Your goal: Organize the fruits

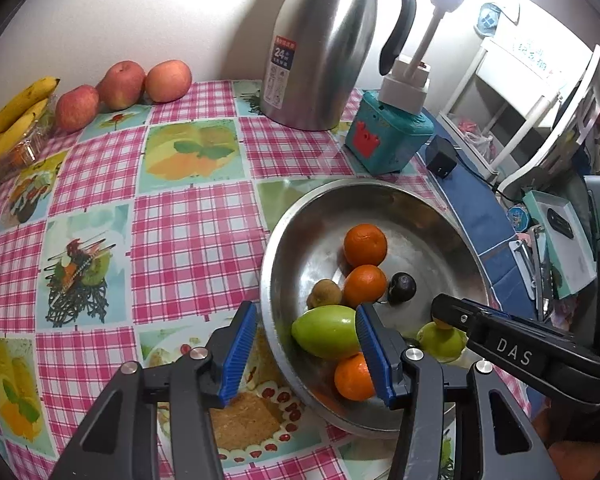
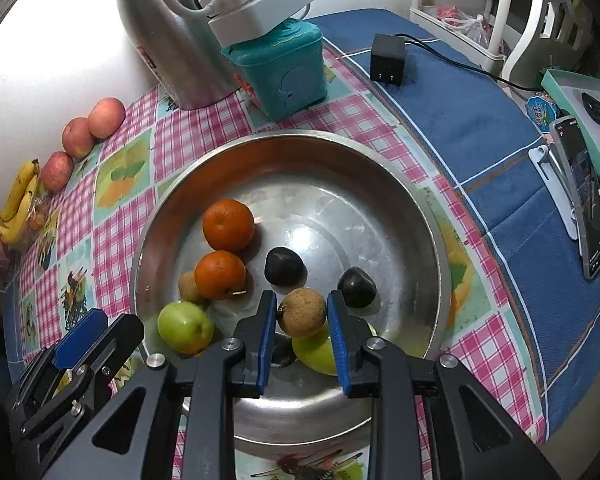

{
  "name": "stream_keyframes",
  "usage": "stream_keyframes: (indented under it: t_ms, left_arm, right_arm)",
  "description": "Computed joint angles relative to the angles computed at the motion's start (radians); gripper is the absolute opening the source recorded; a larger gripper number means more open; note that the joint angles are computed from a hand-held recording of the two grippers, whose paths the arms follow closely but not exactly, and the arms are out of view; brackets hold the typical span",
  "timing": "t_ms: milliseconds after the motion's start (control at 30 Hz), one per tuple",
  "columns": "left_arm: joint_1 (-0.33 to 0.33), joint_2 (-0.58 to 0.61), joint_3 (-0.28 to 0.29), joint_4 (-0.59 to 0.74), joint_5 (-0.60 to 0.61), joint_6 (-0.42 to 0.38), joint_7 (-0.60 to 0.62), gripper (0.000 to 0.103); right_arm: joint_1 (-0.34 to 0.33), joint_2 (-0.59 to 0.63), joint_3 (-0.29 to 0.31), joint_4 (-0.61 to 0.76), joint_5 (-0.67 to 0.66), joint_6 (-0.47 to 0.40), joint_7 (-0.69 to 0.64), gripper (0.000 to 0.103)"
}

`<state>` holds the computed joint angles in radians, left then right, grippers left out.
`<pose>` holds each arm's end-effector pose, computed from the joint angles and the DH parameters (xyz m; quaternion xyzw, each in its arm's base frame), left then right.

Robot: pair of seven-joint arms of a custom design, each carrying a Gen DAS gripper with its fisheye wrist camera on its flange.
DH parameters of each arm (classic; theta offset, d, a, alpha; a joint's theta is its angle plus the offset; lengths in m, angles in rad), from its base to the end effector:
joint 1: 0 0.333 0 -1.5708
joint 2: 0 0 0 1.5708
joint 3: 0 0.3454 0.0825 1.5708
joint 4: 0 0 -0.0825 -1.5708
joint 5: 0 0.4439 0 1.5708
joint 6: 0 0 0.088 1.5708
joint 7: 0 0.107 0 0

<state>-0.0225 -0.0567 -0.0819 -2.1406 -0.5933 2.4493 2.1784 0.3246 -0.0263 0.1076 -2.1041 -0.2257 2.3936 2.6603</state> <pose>0.6071 -0.0645 0.4680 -0.5618 0.7776 -0.2798 0.0369 0.5623 0.2577 0.4627 -0.4953 0.8499 -0.0938 0.1538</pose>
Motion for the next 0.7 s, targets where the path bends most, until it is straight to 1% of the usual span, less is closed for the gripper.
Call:
stream_keyframes:
  t_ms: [167,367,600,667,700]
  left_arm:
    - [0.007,0.003,0.002,-0.002,0.038,0.016,-0.043,0.055]
    - [0.022,0.019,0.003,0.012,0.078,0.005,-0.107,0.056]
    - [0.04,0.027,0.004,0.015,0.15,0.009,-0.193,0.067]
    - [0.045,0.026,0.005,0.01,0.176,0.021,-0.22,0.075]
    - [0.048,0.025,0.006,0.005,0.191,0.031,-0.235,0.082]
  right_arm:
    - [0.002,0.007,-0.001,0.009,0.008,-0.011,-0.012,0.027]
    - [0.005,0.012,-0.003,0.016,0.013,-0.018,-0.022,0.027]
    - [0.006,0.01,-0.003,0.015,0.014,-0.021,-0.025,0.027]
    - [0.007,0.01,-0.002,0.016,0.01,-0.023,-0.024,0.027]
    - [0.008,0.01,-0.002,0.017,0.01,-0.023,-0.024,0.027]
